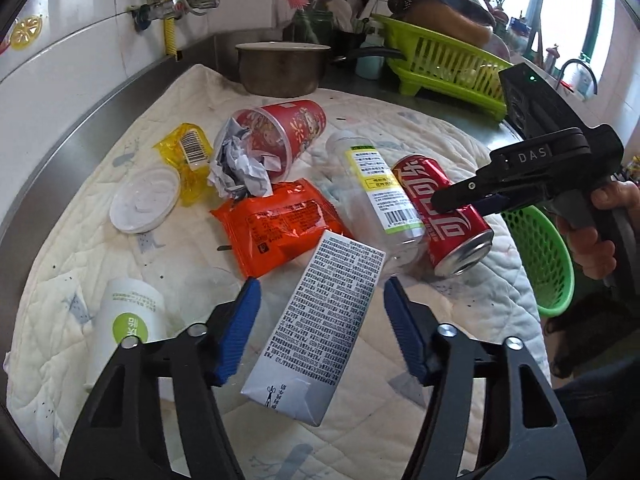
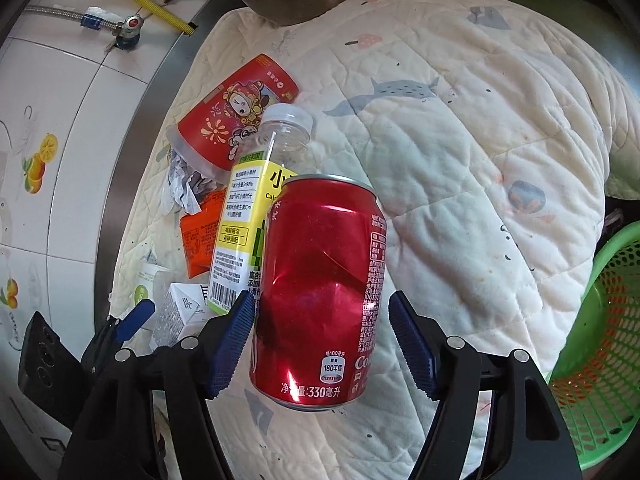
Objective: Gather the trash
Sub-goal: 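Carry the can and carton to the green basket and release both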
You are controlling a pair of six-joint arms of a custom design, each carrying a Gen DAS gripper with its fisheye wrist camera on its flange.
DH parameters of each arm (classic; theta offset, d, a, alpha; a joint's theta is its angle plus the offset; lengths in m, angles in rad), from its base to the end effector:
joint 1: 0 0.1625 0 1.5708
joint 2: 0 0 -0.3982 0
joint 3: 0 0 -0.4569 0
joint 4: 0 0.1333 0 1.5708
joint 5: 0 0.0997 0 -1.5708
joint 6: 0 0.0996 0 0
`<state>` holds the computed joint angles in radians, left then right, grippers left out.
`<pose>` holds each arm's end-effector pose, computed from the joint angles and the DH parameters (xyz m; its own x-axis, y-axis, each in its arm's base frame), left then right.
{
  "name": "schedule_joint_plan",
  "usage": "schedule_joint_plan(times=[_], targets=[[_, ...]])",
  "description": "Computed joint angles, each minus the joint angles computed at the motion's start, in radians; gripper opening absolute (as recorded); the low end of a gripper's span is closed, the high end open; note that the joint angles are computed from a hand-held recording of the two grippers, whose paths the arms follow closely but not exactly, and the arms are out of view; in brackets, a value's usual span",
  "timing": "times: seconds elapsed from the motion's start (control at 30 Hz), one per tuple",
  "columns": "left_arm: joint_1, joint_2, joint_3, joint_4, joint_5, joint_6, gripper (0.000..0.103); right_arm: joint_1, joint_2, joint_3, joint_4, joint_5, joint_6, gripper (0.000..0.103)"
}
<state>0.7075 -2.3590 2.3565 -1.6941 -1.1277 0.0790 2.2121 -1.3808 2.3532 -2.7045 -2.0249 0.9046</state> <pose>-0.1020 -0.3188 0.3677 -0.5666 0.7005 -0.4339 0.8012 0.5914 -0.0915 0.3382 -0.3033 0.1037 -0.9353 0.3244 0.1413 0.2344 0.8671 -0.4396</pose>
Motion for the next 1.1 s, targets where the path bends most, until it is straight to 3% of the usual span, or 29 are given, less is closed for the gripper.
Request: schedule_joint_plan(times=[0.23,0.53,0.7,0.87,1.1], targets=[[0.029,0.019,0.000,0.004,-0.020,0.031,0.060,0.000,0.009,-0.007,0.004,0.005,-0.007,0.068],[0.031,0.008,0.009,0.047,0.005,0.013,0.056,-0.018,0.030,-0.006,-0.027,0.031,-0.011,0.067],[0.005,-0.006,0.016,0.062,0.024,-0.037,0.046,-0.020,0.035,0.000,-0.053,0.039,-0.024,0.063],[-0.035,-0.040,0.027,0.095,0.051,-0.122,0.044,0.005,0.010,0.018,-0.067,0.021,-0.037,0.063],[-0.130,-0.107,0.036,0.184,0.067,-0.287,0.042,0.089,-0.091,0.059,0.046,-0.075,-0.019,0.063]])
